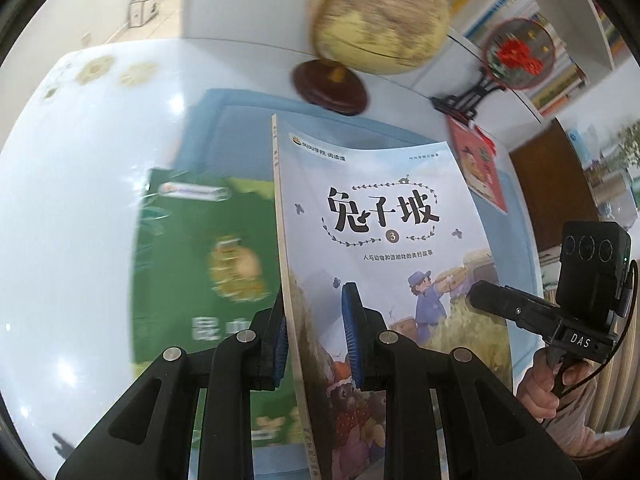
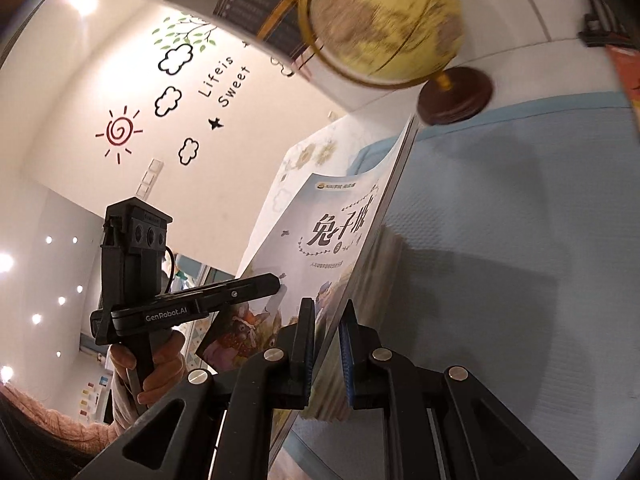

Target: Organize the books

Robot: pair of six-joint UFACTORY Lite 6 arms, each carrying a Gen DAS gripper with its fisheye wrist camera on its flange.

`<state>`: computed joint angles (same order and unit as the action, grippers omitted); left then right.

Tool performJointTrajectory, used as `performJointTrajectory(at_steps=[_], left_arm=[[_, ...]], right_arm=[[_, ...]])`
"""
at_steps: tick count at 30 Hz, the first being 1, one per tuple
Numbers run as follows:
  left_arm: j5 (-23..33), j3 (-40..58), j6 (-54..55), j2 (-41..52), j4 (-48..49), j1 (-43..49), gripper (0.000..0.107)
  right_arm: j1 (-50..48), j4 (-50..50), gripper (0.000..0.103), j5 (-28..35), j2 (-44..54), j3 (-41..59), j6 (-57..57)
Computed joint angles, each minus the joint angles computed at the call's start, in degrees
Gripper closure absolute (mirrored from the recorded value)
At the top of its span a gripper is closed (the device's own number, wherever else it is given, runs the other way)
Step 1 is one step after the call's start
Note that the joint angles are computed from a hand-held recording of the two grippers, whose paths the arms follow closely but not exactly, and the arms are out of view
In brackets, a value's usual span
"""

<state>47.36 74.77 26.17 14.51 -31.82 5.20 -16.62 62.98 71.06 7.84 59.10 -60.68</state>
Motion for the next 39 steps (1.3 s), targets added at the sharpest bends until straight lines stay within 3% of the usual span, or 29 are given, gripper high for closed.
performJointTrajectory(at_steps=[13,20,24,31,36,39], left_arm=[[1.8,-1.5,9.8,4.7,-1.4,14.1,0.087],[2.1,-2.3,9.7,5.7,0.2,14.2,0.085],[3.2,-0.6,8.6,6.9,0.6,14.1,0.079],[-0.8,-1.1,-2.5,4.3,12.8,10.0,0.072],[-2.4,-1.0,-9.3,2.0,19.2,9.3,0.072],[-3.9,-1.1,-14.5,-0.6,23.5,7.0,0.07]], right_arm=[[19.3,5.5,0.092,-13.0,4.3,-1.9,4.5],[21.7,0.8,0.092,-15.8,6.8,-0.8,11.2],[22.1,-0.5,0.092,-16.3,7.5,0.5,14.0],[24.4,-2.9,0.09,-18.8,6.4,2.2,20.4],[23.2,-4.2,0.082,-17.3,6.7,3.2,22.0],[20.7,-4.4,0.068,-17.0,4.6,2.1,21.0]])
